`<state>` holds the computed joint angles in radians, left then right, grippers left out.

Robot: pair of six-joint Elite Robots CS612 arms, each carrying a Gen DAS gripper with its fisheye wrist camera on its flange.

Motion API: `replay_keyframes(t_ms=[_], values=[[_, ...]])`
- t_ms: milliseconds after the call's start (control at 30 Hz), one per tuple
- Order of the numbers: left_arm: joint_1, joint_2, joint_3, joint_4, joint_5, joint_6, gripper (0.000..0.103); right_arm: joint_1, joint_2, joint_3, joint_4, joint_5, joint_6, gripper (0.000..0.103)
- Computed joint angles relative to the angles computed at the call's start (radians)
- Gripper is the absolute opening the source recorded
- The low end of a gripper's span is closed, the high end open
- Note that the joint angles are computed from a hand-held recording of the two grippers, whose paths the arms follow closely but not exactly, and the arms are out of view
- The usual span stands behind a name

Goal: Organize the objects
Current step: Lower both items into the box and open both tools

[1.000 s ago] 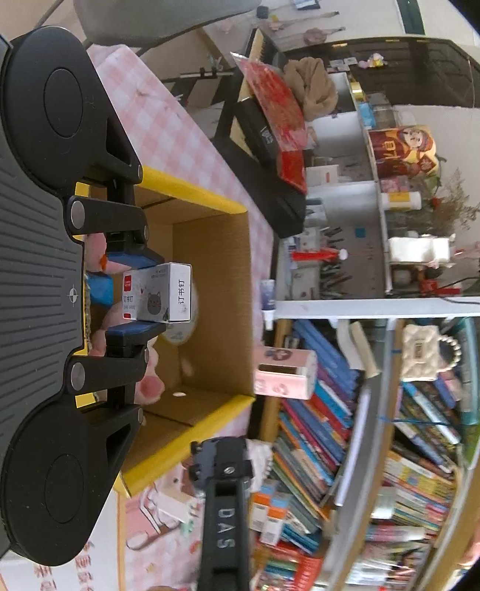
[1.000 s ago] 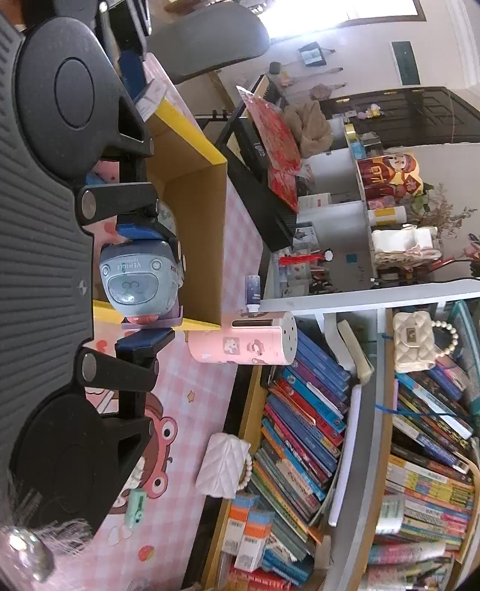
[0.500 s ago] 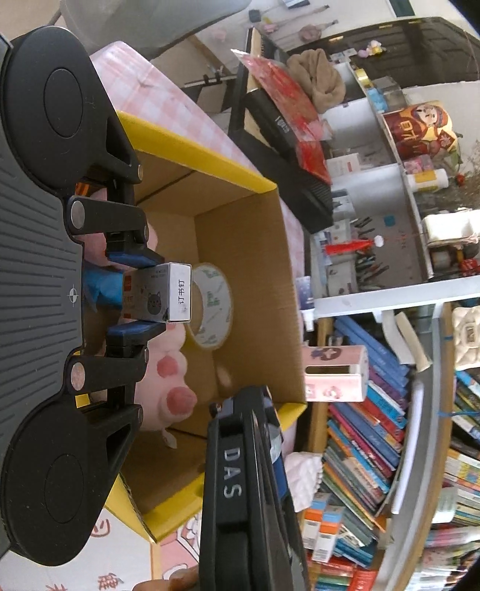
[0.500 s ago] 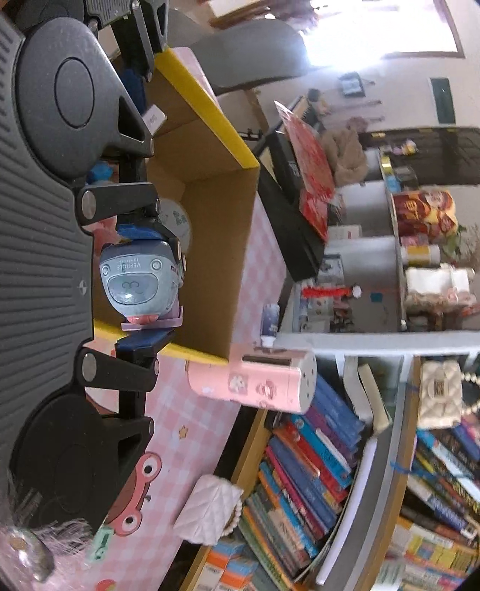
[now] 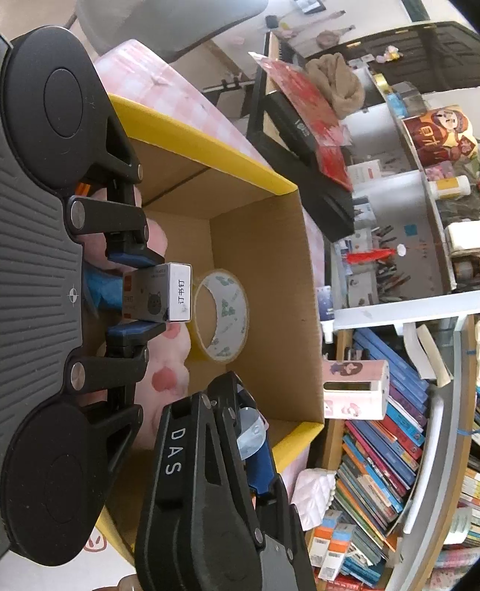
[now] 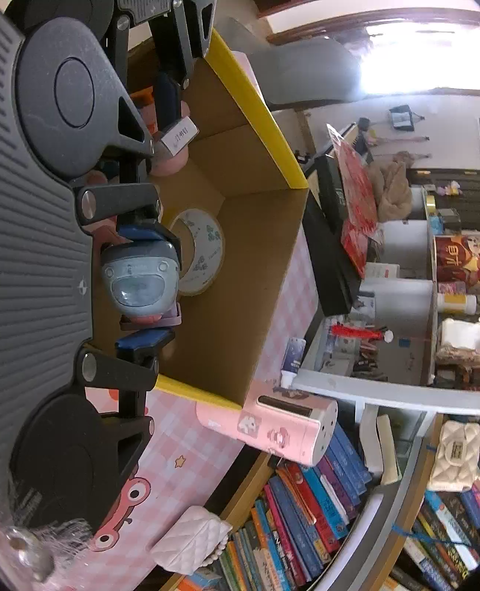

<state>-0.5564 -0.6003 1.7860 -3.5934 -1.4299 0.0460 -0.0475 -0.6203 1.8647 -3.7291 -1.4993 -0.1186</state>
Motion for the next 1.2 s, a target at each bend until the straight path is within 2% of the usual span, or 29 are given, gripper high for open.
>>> replay_keyframes(t_ms=[233,533,867,967,1067,1200], values=[[0.002,-0.003,-0.006,0.04,-0.003,-0.039,0.028,-0.007,0.0,-0.004,0.02,0.034,-0.024,0.042],[0.0,-0.003,-0.006,0.047,0.006,-0.06,0.028,-0.014,-0.006,-0.007,0.057,0.09,-0.091,0.042],[-0.004,-0.003,-0.001,0.032,0.022,-0.062,0.029,-0.007,-0.012,-0.013,0.097,0.064,-0.112,0.042],[-0.007,-0.003,0.004,0.012,0.032,-0.047,0.034,-0.007,-0.012,-0.01,0.086,0.058,-0.098,0.044],[-0.007,-0.004,0.011,-0.016,0.037,-0.053,0.051,-0.007,-0.006,-0.002,0.034,0.055,-0.081,0.057],[-0.006,-0.007,0.023,-0.047,0.03,-0.046,0.056,-0.007,-0.005,0.007,-0.001,0.042,-0.057,0.06]])
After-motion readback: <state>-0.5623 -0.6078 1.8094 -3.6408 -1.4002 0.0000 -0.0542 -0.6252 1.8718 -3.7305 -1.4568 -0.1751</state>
